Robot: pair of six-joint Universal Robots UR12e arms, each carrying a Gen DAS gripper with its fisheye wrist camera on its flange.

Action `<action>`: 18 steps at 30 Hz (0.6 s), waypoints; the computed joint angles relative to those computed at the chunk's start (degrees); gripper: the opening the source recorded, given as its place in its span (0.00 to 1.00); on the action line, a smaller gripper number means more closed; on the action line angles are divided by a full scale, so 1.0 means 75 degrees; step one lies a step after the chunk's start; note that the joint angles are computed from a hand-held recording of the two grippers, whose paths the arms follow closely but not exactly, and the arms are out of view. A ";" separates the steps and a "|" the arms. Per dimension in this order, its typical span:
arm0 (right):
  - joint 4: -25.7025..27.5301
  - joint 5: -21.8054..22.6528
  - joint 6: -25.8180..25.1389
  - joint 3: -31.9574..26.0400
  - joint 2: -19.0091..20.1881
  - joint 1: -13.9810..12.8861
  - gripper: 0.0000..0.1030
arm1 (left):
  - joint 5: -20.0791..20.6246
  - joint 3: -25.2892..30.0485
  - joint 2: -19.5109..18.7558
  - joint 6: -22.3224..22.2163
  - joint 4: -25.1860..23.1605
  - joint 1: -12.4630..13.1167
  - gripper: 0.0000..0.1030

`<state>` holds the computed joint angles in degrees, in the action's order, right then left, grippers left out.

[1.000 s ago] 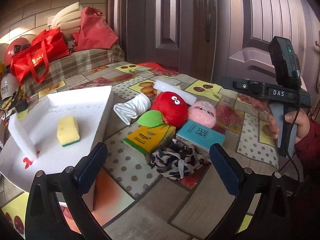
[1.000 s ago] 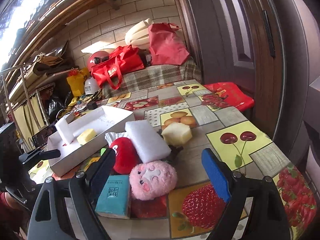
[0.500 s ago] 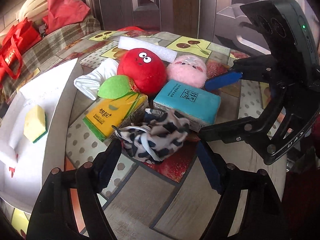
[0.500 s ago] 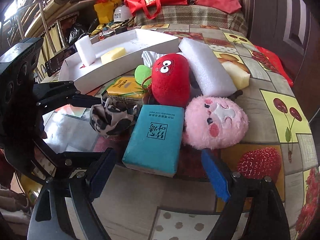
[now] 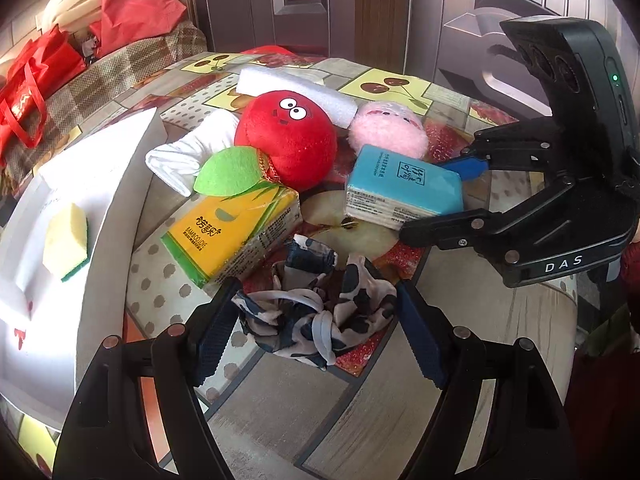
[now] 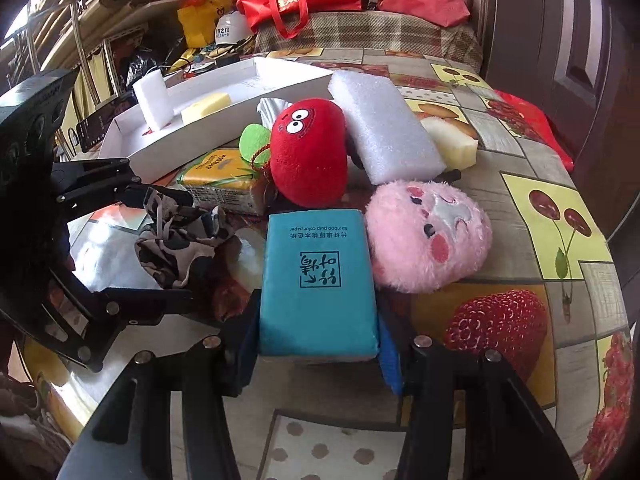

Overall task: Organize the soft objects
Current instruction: 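Grasp the patterned scrunchie with left tool while right tool grasps teal tissue pack, then carry the scrunchie and tissue pack with both tools over the white box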

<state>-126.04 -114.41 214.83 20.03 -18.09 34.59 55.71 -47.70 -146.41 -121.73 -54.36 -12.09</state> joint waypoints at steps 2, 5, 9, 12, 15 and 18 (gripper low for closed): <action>-0.0218 0.0096 0.0009 0.0120 -0.0052 0.0011 0.49 | 0.0036 -0.0030 0.0019 0.0180 -0.0057 -0.0014 0.51; -0.0934 0.0141 -0.0230 0.0498 -0.0214 0.0052 0.49 | 0.0026 -0.0369 0.0160 0.0351 0.0396 0.0039 0.43; -0.2065 -0.0249 -0.0613 0.0620 -0.0223 0.0141 0.49 | -0.0474 -0.0641 0.0244 -0.0014 0.1115 0.0214 0.42; -0.2721 -0.1046 -0.0808 0.0311 0.0009 0.0231 0.49 | -0.1120 -0.0725 0.0192 -0.0856 0.1973 0.0395 0.42; -0.2974 -0.2110 -0.0995 -0.0455 0.0504 0.0312 0.49 | -0.1520 -0.0840 0.0062 -0.2323 0.3707 0.0570 0.42; -0.2998 -0.2750 -0.1172 -0.1314 0.1010 0.0347 0.49 | -0.1475 -0.0803 -0.0139 -0.3973 0.5457 0.0716 0.43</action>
